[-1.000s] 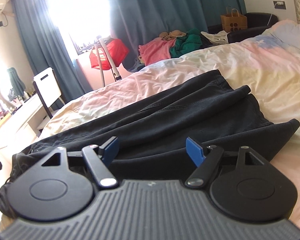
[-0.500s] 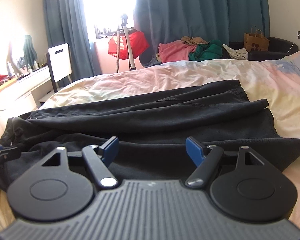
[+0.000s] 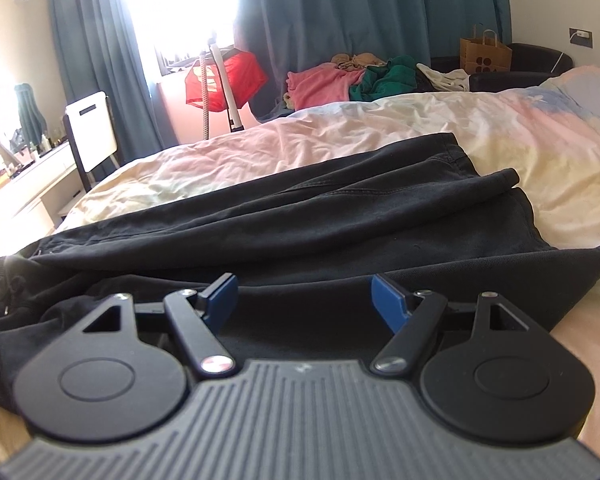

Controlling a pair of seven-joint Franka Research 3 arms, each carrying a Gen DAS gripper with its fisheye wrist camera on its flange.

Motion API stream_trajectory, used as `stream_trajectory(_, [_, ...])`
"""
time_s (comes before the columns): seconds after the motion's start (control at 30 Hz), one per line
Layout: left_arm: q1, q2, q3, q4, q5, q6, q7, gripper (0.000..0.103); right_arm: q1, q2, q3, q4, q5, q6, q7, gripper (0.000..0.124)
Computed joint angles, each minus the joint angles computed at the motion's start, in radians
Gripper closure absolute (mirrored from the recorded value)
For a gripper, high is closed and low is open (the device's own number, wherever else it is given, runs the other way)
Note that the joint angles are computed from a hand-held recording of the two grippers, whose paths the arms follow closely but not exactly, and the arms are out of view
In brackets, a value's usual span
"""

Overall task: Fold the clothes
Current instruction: 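Close the left gripper on the waistband while the right gripper grasps the pant legs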

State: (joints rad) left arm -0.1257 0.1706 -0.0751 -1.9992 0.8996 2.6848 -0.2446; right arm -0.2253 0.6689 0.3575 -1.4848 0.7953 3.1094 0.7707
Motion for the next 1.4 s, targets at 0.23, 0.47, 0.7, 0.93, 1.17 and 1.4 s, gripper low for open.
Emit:
stream_trajectory(0.23, [0.072,-0.036,0.039,-0.098,-0.057,0.113,-0.123,0.008,0.043,0.000,-0.094,0.033,-0.001,-0.094,0.136,0.048])
stream_trajectory(0.47, [0.086,-0.036,0.048,-0.115,0.004,0.147,-0.221,0.008,0.055,0.008,-0.145,0.062,0.008,-0.176,0.252,0.048])
stream_trajectory(0.7, [0.086,-0.052,0.056,-0.141,0.118,0.192,-0.381,0.008,0.019,0.019,-0.160,0.093,0.074,-0.246,0.380,0.048])
stream_trajectory(0.93, [0.089,-0.046,0.019,-0.119,0.029,0.113,-0.267,0.008,0.022,0.021,-0.218,0.106,0.056,-0.231,0.505,0.048])
stream_trajectory(1.17, [0.076,-0.077,0.027,-0.139,0.103,0.075,-0.395,0.007,-0.083,0.048,-0.194,0.144,0.170,-0.194,0.586,0.047])
stream_trajectory(1.4, [0.118,-0.148,0.017,-0.237,0.236,0.120,-0.724,0.007,-0.142,0.134,-0.189,0.221,0.167,-0.409,0.813,0.047])
